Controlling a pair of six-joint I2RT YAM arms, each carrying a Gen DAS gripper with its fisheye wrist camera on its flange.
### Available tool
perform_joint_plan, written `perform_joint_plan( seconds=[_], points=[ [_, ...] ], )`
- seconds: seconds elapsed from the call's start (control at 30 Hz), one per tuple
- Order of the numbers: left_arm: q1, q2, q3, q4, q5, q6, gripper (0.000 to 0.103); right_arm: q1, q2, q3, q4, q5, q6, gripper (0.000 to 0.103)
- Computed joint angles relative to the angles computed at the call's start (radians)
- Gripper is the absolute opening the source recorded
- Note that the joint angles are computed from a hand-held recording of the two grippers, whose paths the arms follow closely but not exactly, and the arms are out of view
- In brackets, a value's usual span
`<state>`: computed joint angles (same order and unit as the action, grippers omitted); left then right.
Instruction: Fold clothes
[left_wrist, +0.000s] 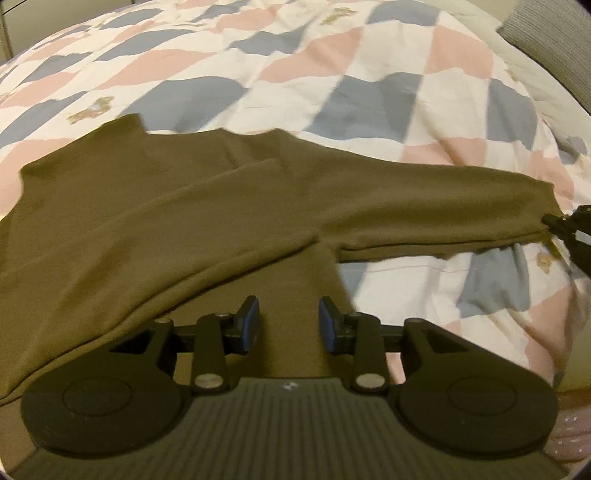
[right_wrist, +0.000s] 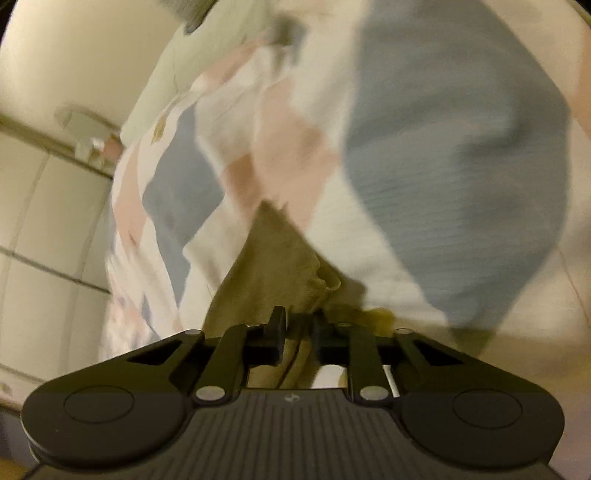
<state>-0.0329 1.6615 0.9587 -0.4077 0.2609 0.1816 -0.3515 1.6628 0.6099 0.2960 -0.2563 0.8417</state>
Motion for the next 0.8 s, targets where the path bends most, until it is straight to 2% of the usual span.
perform_joint_plan(
  seconds=[0.17,0.3,0.47,0.6,0.63,0.7,0.73,0.77,0.8],
  points=[
    [0.151,-0.007,0.019,-0.024,0.056,0.06,0.03,0.209,-0.045,0.116,-0.105,0.203,-0.121,0.007],
    [0.319,0.026,0.08,-0.091,0.111,0.11,0.03,0.458,-0.006,0.281,-0.155,0.28,-0.176,0.007],
    [0.565,0.093,0.199,-0.216,0.219,0.193,0.03,0.791,0.204,0.62,-0.194,0.253,-0.228,0.007],
    [0.73,0.159,0.289,-0.296,0.263,0.294,0.03,0.992,0.392,0.872,-0.228,0.168,-0.247,0.007],
    [0.76,0.177,0.307,-0.315,0.271,0.311,0.03,1.039,0.434,0.921,-0.243,0.141,-0.251,0.009],
    [0.808,0.22,0.349,-0.358,0.277,0.331,0.029,1.097,0.544,1.075,-0.366,0.085,-0.272,0.028],
    [0.825,0.237,0.366,-0.376,0.28,0.338,0.029,1.123,0.606,1.17,-0.469,0.082,-0.285,0.05],
    [0.84,0.249,0.377,-0.39,0.288,0.345,0.029,1.144,0.64,1.215,-0.533,0.095,-0.295,0.053],
    [0.852,0.26,0.387,-0.405,0.301,0.353,0.029,1.159,0.645,1.21,-0.559,0.106,-0.303,0.053]
  ],
)
